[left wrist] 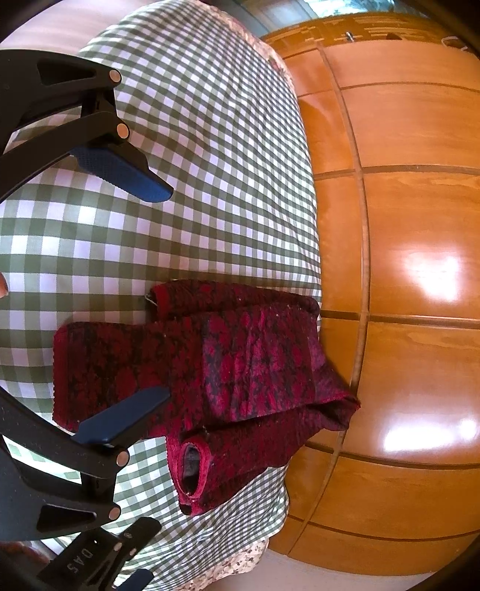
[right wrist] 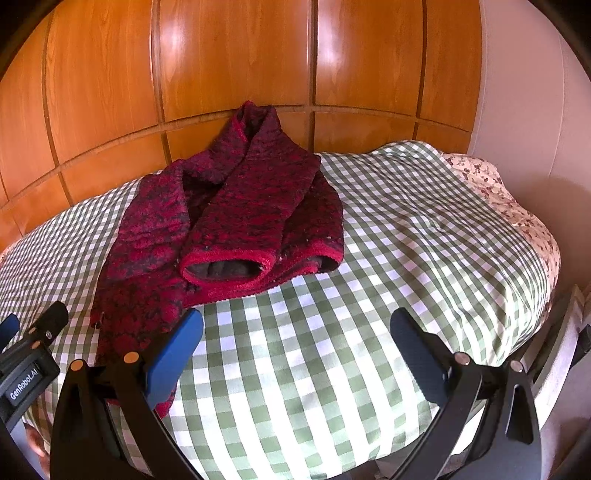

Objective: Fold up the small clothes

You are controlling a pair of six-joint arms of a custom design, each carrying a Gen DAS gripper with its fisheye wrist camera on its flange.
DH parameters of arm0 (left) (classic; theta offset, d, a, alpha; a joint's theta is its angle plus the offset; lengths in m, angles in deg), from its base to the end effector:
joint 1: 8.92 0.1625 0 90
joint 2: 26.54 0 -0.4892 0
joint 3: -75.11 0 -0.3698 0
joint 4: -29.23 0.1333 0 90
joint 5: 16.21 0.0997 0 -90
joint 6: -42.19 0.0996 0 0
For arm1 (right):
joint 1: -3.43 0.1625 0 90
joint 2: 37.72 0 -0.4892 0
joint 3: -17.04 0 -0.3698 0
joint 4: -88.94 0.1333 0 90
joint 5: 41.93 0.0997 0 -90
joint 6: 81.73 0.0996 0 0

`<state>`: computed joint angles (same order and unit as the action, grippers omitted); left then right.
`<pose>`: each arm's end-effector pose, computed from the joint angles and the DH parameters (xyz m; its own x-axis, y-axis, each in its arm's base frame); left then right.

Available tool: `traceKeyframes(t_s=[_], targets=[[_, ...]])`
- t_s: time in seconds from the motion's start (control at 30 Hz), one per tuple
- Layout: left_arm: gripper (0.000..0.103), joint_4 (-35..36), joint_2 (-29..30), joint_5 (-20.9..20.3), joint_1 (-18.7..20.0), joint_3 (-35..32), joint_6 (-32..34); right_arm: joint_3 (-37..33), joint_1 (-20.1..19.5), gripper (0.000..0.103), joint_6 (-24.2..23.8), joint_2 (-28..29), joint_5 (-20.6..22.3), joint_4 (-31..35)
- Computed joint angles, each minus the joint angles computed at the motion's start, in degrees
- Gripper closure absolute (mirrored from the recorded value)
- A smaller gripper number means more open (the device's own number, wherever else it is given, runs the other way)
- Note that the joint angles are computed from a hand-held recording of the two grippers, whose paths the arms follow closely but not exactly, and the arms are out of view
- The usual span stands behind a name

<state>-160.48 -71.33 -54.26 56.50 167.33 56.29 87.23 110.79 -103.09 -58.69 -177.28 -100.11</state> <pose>-0.1015 -0.7309 0.2761 -0.7329 -0.1652 -0.6600 0.4465 0.6151 -0.6498 0.3031 -0.7603 0.0886 -0.7056 0.0637 0.7057 -0.4826 0.6860 -0.5445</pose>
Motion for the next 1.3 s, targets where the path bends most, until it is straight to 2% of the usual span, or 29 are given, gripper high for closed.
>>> traceKeyframes(t_s=[0.07,0.2,0.67,0.8,0.9,1.07,1.2,1.3], targets=[[0.004,0.7,-0.3,-1.5,0.1,0.2,-0.2,0.3,0.0,0.002,0.2,-0.1,-0.3,0.0],[0.004,0.5,-0.1,-2.0,-0.2,0.4,0.7,1.1,-0.2,0.002,0.9,-0.6,-0.4,-0.3],[0.004,2.6,0.2,-1.6,-0.1,0.0,0.1,4.1,-0.3,0.002,2.2,-1.7,-1.0,-1.3],[0.004,3.8,0.1,-1.7,0.0,-0.1,-0.7,4.8,0.1,0.002,0.0,-1.5,-0.7,-4.5],[0.004,3.5,0.1,-2.0,0.1,-0.1,-0.4,8.1,-0.1,0.002,1.4,-3.2,2.6,-4.6],[0.004,6.8,-0.6,-4.1,0.7,-0.2,-2.6,13.6,-1.3,0.002,7.4,-7.0,10.7,1.1],[0.004,10.6,-1.3,-6.7,1.5,-0.4,-5.5,14.4,-2.1,0.002,11.1,-7.9,12.7,3.3],[0.004,11.4,-1.7,-9.0,1.8,-0.5,-5.3,13.9,-2.9,0.002,14.4,-8.6,13.6,6.5]])
